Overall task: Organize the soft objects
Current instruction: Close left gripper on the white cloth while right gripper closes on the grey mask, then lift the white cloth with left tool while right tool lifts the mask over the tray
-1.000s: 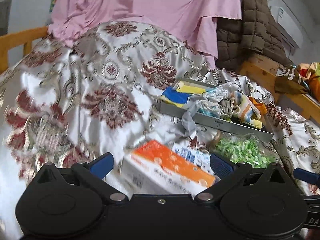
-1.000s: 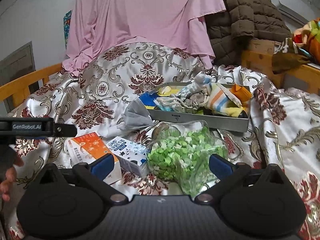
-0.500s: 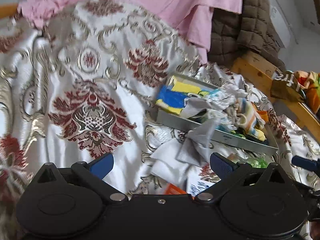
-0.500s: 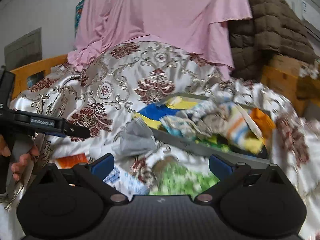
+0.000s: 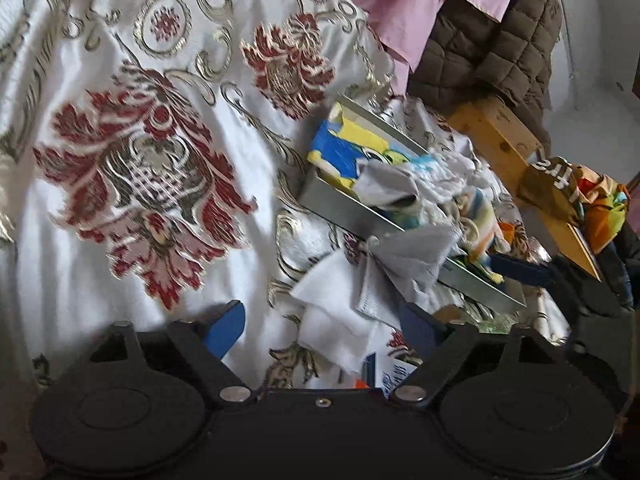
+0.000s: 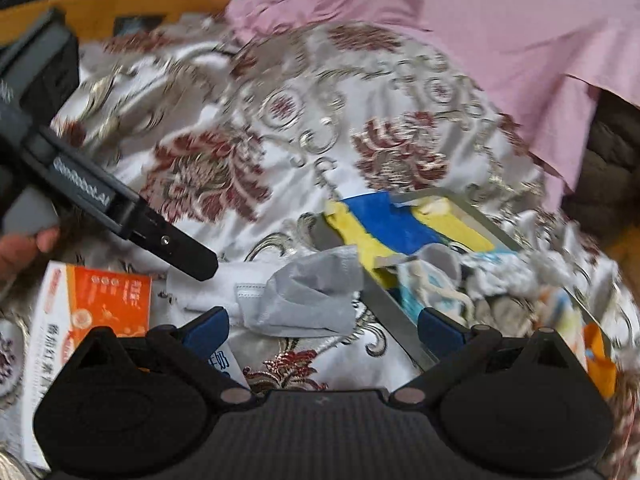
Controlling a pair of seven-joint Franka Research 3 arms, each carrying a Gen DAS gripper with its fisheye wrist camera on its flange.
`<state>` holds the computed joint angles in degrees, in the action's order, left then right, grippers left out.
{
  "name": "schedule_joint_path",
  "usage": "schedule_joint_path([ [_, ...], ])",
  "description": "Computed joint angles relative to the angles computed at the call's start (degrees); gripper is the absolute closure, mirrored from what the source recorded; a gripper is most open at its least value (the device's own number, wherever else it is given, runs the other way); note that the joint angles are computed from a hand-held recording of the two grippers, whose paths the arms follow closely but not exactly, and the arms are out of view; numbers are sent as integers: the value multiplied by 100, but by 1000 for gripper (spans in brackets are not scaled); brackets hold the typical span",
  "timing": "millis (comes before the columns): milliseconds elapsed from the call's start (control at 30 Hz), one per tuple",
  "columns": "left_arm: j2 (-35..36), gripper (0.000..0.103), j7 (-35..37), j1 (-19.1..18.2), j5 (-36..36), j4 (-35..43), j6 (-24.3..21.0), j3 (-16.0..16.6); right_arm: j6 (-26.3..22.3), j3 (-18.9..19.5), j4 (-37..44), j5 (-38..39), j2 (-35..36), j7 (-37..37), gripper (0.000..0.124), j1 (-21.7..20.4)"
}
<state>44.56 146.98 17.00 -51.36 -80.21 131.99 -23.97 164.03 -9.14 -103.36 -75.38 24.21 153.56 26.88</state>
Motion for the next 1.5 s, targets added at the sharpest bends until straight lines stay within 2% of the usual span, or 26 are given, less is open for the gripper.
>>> schedule_joint_path([
  [100, 135, 31, -275, -2, 106, 216, -382, 36, -10, 77, 210, 335, 209, -689, 29, -68],
  [200, 208, 37, -395, -48, 237, 314, -501, 78, -42, 60, 378, 765, 378, -1285, 35, -50],
  [333, 327, 41, -507, -23, 212, 419, -617, 30, -4, -10, 548, 1300, 552, -1925, 42, -14],
  [467, 348, 52, -538, -80, 270, 409, -477, 52, 34, -10, 606, 1937, 645, -2481, 50, -23],
  [567, 318, 59, -521, -94, 304, 351, -335, 35, 92, -65, 575, 2327, 666, -2743, 64, 22],
  [667, 272, 72, -420, -84, 322, 261, -231, 2, 136, -122, 508, 2716, 667, -2973, 72, 86],
  [767, 261, 80, -316, -79, 370, 247, -235, -20, 267, -425, 396, 2808, 640, -2921, 85, 354],
  [867, 249, 89, -243, -77, 395, 236, -250, -31, 358, -685, 321, 2908, 628, -2834, 91, 589],
  [1000, 224, 94, -160, -74, 374, 199, -242, -45, 437, -1049, 273, 2846, 654, -2551, 100, 919],
  [1133, 114, 97, -178, -122, 337, 46, -4, -17, 374, -1555, 229, 2273, 656, -1785, 107, 1406],
  [1233, 19, 97, -156, -125, 251, -97, 246, -49, 126, -1763, 234, 1628, 623, -1119, 110, 1661],
  [1333, -41, 97, -93, -128, 205, -193, 406, -70, -271, -1587, 322, 1527, 620, -957, 109, 1580],
  [1433, -30, 96, -107, -127, 204, -197, 432, -73, -500, -1303, 453, 1575, 672, -992, 98, 1347],
  [1500, -9, 95, -123, -123, 212, -175, 404, -80, -598, -1116, 553, 1580, 722, -1033, 95, 1188],
])
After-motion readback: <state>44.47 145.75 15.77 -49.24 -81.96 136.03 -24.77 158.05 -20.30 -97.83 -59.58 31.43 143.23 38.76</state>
